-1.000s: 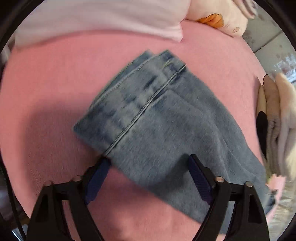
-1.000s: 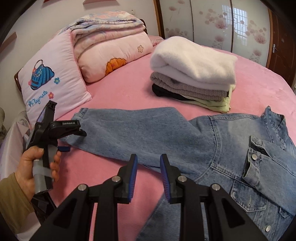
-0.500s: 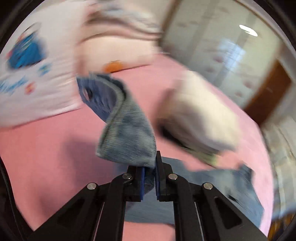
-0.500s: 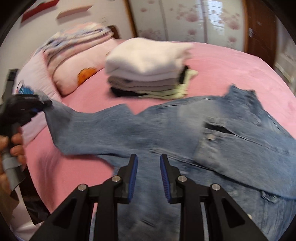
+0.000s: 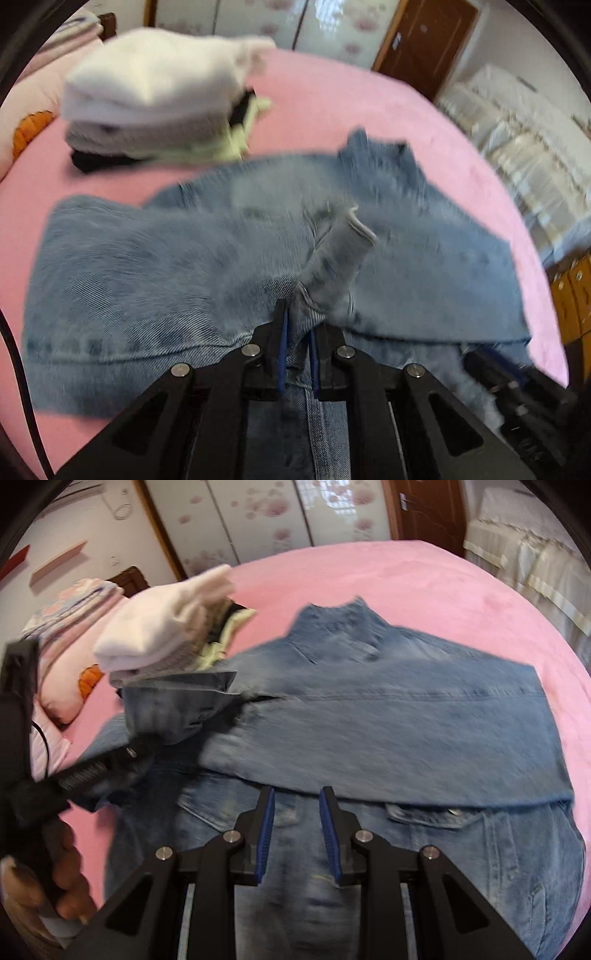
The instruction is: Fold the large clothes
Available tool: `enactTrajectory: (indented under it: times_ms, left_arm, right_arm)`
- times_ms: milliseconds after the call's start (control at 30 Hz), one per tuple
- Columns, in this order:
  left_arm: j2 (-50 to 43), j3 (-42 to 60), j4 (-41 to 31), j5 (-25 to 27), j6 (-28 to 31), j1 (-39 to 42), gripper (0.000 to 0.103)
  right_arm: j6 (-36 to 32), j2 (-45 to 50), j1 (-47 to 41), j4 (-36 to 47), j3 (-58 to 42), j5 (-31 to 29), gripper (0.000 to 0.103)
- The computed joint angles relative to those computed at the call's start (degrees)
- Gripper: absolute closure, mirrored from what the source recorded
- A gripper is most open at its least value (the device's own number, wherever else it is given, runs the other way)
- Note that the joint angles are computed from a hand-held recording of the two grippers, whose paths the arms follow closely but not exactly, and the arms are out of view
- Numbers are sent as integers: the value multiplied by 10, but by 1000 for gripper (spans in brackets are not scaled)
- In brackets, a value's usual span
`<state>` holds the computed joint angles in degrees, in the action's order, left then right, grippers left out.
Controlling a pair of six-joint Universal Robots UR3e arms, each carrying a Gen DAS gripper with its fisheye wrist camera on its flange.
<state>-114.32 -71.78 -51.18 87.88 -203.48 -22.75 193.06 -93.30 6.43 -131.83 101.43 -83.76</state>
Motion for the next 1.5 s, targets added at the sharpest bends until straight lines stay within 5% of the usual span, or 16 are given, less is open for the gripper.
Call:
enactTrajectory:
  times_ms: [67,233,300,400,533,700,867,1033,1200,1300,1367,1500]
  left_arm:
    - [-21,10,-19,14,14,-8,90]
    - [27,-34,-34,-49,56,20,38]
    - [61,-44,-30,-37,66,16,32]
    - [127,-82,-19,-2,83,8,31]
    - [202,-155,18,106,56,-9,28]
    - [310,-279,23,178,-15,9,25]
    - [386,-394,25,149,-36,79,25]
    - [388,-439,51,77,-17,147,25]
    - [348,-437,75,57,-16,157,25]
    - [324,-429,85,47,-23,160,25]
    - [310,-422,90,45,-33,160,25]
    - [292,-408,100,41,-48,167,25]
  right_arm:
    - [-5,-8,-12,2,18,11,78]
    - [-18,-2,-36,19,15,61,78]
    - [-22,0,-40,23,4,86,78]
    - [-30,11,-47,29,-23,128,77]
    - [-28,36,-71,48,-59,211,53]
    - [-11,93,-79,69,-109,275,52]
    - [0,153,-75,90,-155,298,52]
    - [6,221,-58,118,-223,295,52]
    - [3,281,-48,153,-277,311,53]
    - [1,319,-29,172,-329,288,71]
    - [-13,338,-12,196,-379,247,95]
    - [-54,333,13,203,-462,225,96]
